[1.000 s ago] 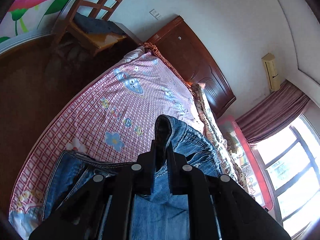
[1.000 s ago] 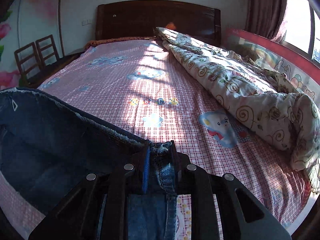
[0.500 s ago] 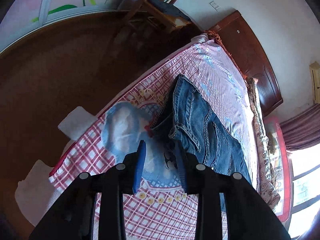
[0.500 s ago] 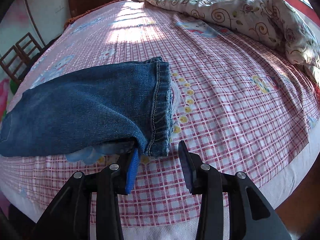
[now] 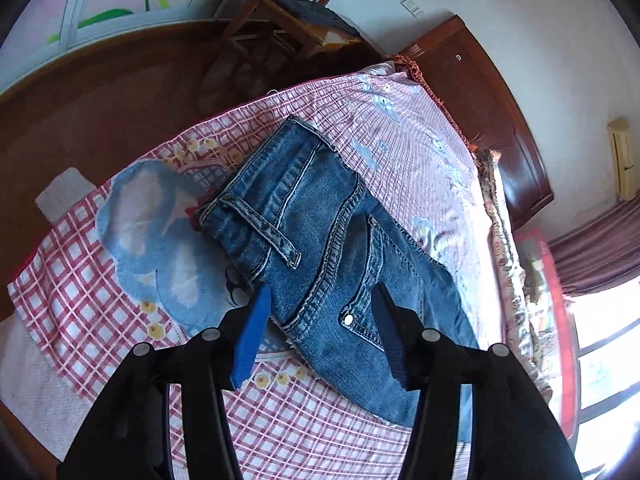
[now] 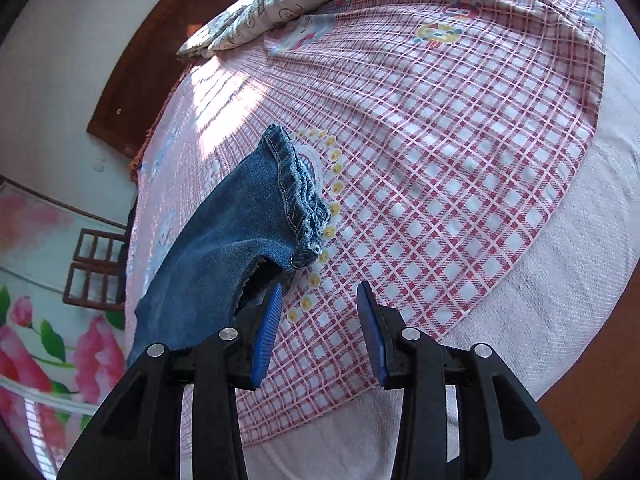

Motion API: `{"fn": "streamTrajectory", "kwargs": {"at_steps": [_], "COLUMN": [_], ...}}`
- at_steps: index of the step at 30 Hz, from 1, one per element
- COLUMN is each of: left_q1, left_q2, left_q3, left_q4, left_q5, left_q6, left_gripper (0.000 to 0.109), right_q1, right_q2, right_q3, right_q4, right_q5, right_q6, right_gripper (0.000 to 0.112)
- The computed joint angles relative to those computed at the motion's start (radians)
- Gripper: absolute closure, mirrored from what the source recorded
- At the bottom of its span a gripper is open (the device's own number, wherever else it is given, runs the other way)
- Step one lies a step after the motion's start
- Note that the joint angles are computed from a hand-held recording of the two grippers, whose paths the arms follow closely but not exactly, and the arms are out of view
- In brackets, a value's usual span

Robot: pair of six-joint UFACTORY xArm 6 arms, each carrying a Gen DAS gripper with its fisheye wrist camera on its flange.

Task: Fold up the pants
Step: 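Open both tools to release the flipped jeans onto the sheet, then move the right tool along the jeans leg to its hem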

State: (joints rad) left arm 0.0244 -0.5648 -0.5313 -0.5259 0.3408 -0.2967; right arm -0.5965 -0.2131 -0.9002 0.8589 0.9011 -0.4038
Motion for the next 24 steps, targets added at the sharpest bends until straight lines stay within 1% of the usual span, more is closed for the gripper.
{"fn": "streamTrajectory", "kwargs": {"at_steps": [1,2,4,5,7,8,9,10,12,14,16,17,18,19,20,21,23,24], "left_q1": [-0.012,-0.016,-0.022,-0.021,-0.011,-0.009,-0.012,-0.015,-0.017,-0.009,-0.005,-0.004,-0.002,-0.002,0.0,0.004,0.021,0.03], "left_q2": [0.017,0.023,0.05,0.062,0.099,0.119,0.116,0.12,0.137,0.142,0.137,0.132,0.127,0.121,0.117,0.11,0.097,0.094], "left_q3": [-0.011,-0.017,-0.035,-0.039,-0.051,-0.058,-0.049,-0.06,-0.096,-0.103,-0.092,-0.086,-0.08,-0.076,-0.074,-0.067,-0.052,-0.047], "left_q4": [0.102,0.17,0.292,0.306,0.281,0.272,0.305,0.343,0.398,0.361,0.322,0.317,0.324,0.348,0.357,0.345,0.316,0.279], "left_q5": [-0.006,0.003,0.014,0.019,0.048,0.055,0.034,0.049,0.105,0.112,0.099,0.094,0.093,0.097,0.101,0.1,0.101,0.099], "left_q6": [-0.056,-0.088,-0.171,-0.178,-0.164,-0.156,-0.173,-0.192,-0.211,-0.169,-0.139,-0.132,-0.128,-0.136,-0.131,-0.108,-0.075,-0.048], "left_gripper": [0.049,0.044,0.042,0.038,0.038,0.038,0.037,0.035,0.034,0.033,0.033,0.035,0.036,0.04,0.044,0.045,0.058,0.06], "right_q1": [0.0,0.002,0.008,0.019,0.056,0.084,0.112,0.137,0.185,0.239,0.29,0.322,0.355,0.389,0.417,0.446,0.511,0.544], "right_q2": [0.002,0.007,0.035,0.052,0.098,0.123,0.153,0.18,0.235,0.283,0.33,0.35,0.367,0.384,0.41,0.438,0.49,0.516], "right_q3": [-0.014,-0.031,-0.08,-0.106,-0.168,-0.202,-0.24,-0.276,-0.355,-0.433,-0.506,-0.537,-0.559,-0.579,-0.618,-0.654,-0.717,-0.749], "right_q4": [-0.005,-0.006,-0.006,-0.024,-0.088,-0.144,-0.203,-0.246,-0.302,-0.379,-0.388,-0.405,-0.428,-0.438,-0.435,-0.447,-0.502,-0.522], "right_q5": [-0.002,-0.002,0.003,-0.004,-0.03,-0.05,-0.07,-0.084,-0.092,-0.083,-0.052,-0.045,-0.052,-0.058,-0.029,-0.007,0.017,0.025], "right_q6": [-0.001,-0.007,-0.011,-0.003,0.009,0.019,0.027,0.027,-0.013,-0.044,-0.1,-0.123,-0.146,-0.185,-0.23,-0.252,-0.271,-0.29], "right_gripper": [0.074,0.074,0.074,0.074,0.074,0.074,0.074,0.074,0.074,0.074,0.072,0.055,0.049,0.049,0.049,0.049,0.049,0.049]}}
